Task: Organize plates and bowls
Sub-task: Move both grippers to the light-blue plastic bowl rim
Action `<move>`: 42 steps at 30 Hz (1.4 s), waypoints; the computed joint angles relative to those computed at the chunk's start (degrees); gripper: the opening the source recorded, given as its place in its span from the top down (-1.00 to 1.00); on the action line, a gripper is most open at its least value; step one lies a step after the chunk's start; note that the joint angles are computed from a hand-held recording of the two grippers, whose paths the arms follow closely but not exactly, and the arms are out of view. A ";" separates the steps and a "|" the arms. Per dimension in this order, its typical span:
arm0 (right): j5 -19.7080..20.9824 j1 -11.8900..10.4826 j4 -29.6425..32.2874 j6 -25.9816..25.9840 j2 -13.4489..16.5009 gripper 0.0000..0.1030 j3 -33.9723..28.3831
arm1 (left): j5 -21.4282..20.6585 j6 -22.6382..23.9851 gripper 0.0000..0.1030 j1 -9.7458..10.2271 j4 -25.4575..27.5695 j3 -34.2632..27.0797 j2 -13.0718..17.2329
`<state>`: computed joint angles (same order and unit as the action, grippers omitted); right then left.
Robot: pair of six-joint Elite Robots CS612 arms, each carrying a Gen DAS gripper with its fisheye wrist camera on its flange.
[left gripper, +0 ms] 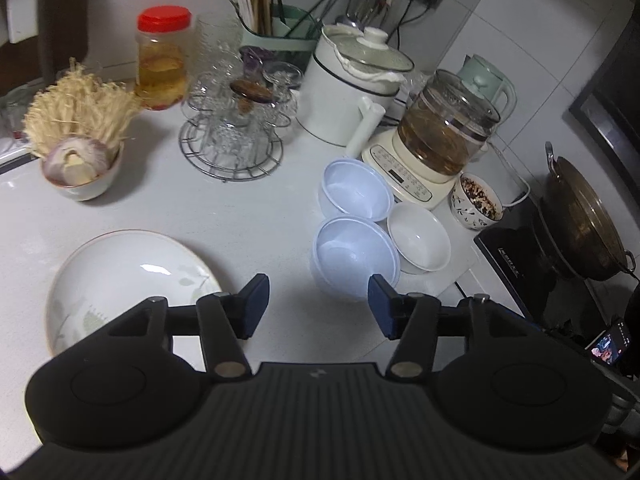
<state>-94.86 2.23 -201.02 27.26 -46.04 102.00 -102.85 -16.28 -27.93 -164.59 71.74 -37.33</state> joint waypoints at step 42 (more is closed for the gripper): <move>9.34 -3.59 18.85 -1.38 8.28 0.72 -13.48 | -6.04 4.91 0.22 0.93 24.12 -29.89 18.12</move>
<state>-85.52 -1.35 -182.16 25.88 -37.76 88.52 -108.89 -11.37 -27.00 -140.48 41.84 -19.21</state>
